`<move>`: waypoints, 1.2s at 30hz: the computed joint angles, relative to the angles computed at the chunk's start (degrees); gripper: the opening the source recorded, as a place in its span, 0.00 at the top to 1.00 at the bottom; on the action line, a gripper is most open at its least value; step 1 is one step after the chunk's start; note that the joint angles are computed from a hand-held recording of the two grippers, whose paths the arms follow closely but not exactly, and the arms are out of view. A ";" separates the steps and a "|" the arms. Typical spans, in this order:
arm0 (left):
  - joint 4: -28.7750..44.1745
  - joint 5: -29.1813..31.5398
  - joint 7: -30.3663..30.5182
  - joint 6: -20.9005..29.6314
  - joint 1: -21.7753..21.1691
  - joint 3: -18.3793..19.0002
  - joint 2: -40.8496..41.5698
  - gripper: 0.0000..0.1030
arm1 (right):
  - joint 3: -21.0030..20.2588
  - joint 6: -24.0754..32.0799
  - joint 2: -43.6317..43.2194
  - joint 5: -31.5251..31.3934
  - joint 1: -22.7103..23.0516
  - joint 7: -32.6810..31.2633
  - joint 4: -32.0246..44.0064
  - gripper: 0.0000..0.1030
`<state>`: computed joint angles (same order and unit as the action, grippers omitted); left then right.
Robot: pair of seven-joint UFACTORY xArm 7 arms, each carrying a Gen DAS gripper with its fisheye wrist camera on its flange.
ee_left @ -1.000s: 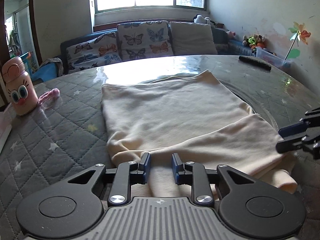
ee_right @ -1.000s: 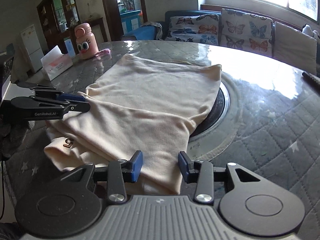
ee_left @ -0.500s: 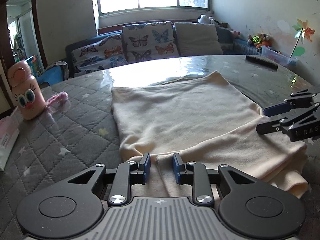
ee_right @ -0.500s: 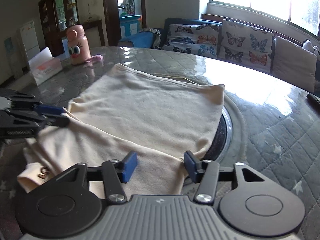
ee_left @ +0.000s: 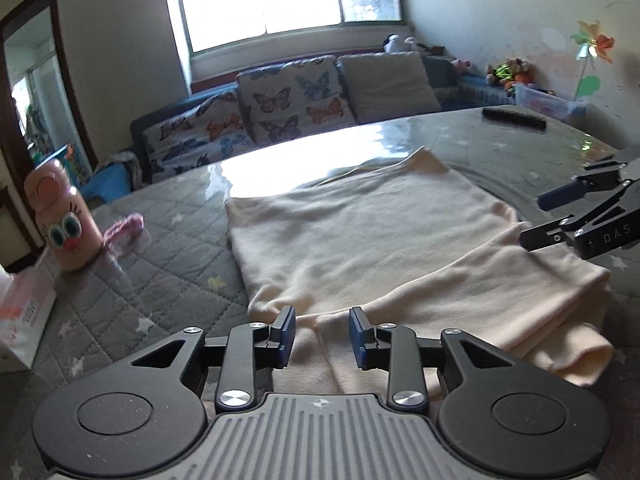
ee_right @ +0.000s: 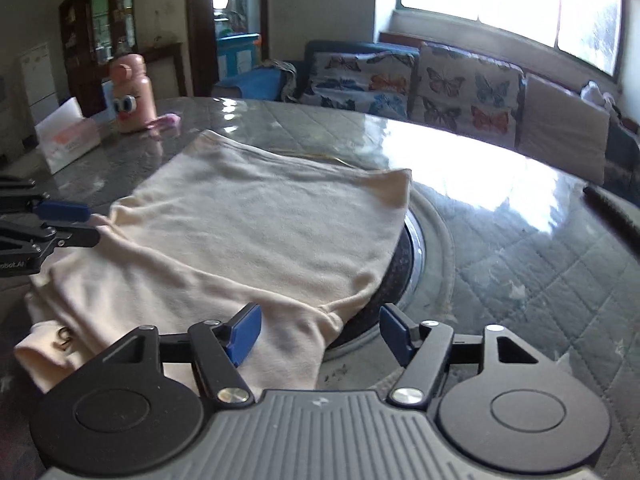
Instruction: Fold clothes
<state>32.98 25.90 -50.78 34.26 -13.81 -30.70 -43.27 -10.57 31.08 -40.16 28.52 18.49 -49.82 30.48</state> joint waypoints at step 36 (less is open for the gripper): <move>-5.94 -3.16 14.14 4.50 -12.96 -3.74 -7.43 0.51 | -0.79 5.59 -16.41 -8.55 -4.97 1.27 -8.85 0.18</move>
<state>27.04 22.75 -36.64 38.76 -26.78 -34.43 -50.70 -11.36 36.67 -56.56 19.98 13.52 -48.55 21.63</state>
